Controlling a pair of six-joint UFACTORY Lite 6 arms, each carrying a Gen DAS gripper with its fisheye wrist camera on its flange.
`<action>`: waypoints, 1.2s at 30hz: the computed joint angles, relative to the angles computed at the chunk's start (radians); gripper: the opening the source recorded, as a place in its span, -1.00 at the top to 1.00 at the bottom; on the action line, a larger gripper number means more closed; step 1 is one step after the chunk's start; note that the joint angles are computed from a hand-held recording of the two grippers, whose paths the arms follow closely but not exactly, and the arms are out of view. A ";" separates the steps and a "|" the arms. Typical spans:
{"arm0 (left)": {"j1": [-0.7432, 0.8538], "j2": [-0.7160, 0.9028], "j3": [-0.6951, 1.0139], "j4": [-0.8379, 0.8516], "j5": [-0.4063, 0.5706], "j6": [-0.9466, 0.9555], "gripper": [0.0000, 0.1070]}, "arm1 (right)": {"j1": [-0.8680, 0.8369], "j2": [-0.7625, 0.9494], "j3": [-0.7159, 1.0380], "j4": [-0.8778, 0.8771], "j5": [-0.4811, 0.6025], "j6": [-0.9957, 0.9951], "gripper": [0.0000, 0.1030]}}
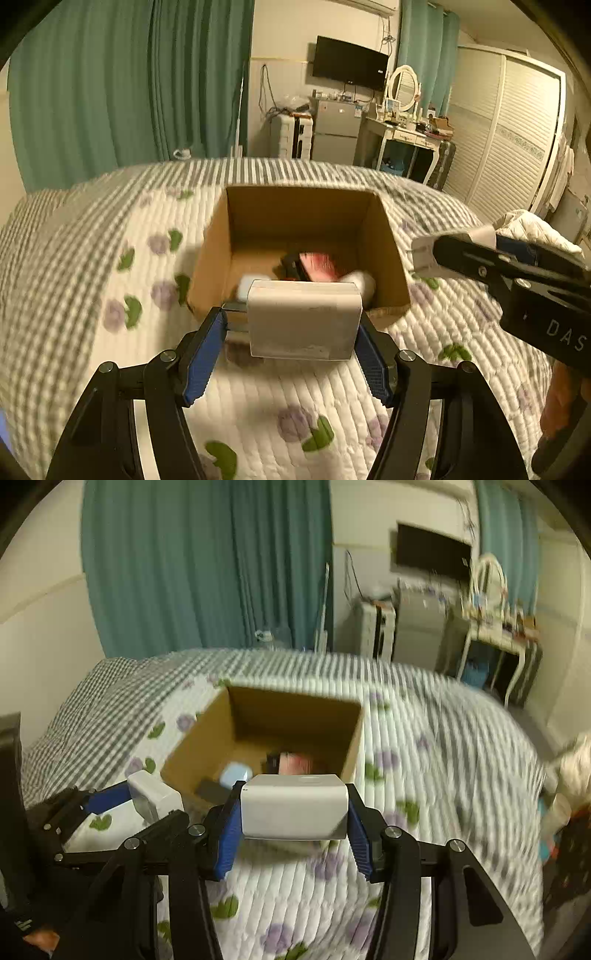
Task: Organize rigid objects
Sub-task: 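Lower the white charger into the box and open the right tool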
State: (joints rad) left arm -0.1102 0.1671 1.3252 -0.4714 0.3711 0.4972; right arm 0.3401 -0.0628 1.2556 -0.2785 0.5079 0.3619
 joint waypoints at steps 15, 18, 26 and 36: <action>-0.019 0.676 0.846 0.340 0.185 -0.313 -0.29 | -0.088 0.533 0.585 0.196 0.038 -0.202 0.03; -0.025 0.792 0.992 0.350 0.240 -0.333 -0.29 | -0.109 0.599 0.611 0.223 0.023 -0.237 0.03; -0.050 0.957 1.206 0.373 0.325 -0.345 -0.32 | -0.159 0.673 0.617 0.327 -0.012 -0.334 0.03; -0.041 0.811 1.020 0.357 0.246 -0.340 -0.37 | -0.181 0.646 0.600 0.383 -0.019 -0.375 0.03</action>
